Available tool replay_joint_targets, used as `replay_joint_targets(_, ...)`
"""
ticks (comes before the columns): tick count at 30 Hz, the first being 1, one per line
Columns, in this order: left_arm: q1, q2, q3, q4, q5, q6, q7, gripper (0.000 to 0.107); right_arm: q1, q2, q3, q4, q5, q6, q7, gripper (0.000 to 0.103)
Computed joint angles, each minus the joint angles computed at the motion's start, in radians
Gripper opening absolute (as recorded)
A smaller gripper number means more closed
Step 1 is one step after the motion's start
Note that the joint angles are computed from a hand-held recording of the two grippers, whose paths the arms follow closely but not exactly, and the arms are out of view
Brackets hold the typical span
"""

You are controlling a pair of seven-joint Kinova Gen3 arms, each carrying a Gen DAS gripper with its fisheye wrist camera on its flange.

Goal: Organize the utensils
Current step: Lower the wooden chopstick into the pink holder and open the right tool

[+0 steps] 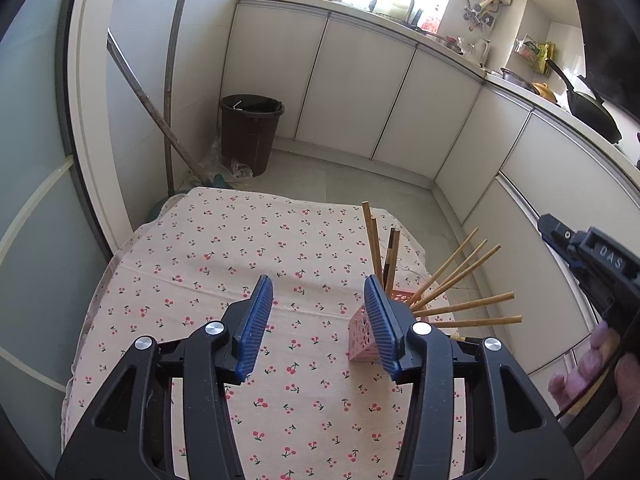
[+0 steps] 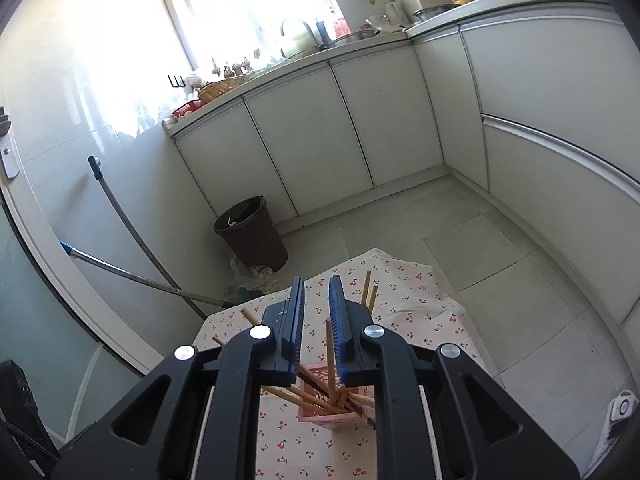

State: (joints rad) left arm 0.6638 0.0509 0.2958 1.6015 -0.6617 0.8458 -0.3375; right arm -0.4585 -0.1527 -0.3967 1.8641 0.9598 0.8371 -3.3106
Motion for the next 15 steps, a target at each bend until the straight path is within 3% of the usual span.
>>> replay_joint_targets(6, 0.036, 0.003, 0.019, -0.006, -0.058, 0.027, 0.039, 0.055, -0.022, -0.007, -0.023, 0.001, -0.048, 0.064, 0.045, 0.018)
replay_joint_targets(11, 0.092, 0.016, 0.038, -0.002, -0.151, 0.075, 0.097, 0.073, -0.052, -0.016, -0.051, 0.032, -0.069, 0.141, 0.039, 0.039)
replay_joint_targets(15, 0.13, 0.029, 0.041, 0.003, -0.189, 0.107, 0.117, 0.077, -0.068, -0.019, -0.061, 0.046, -0.104, 0.201, 0.036, 0.045)
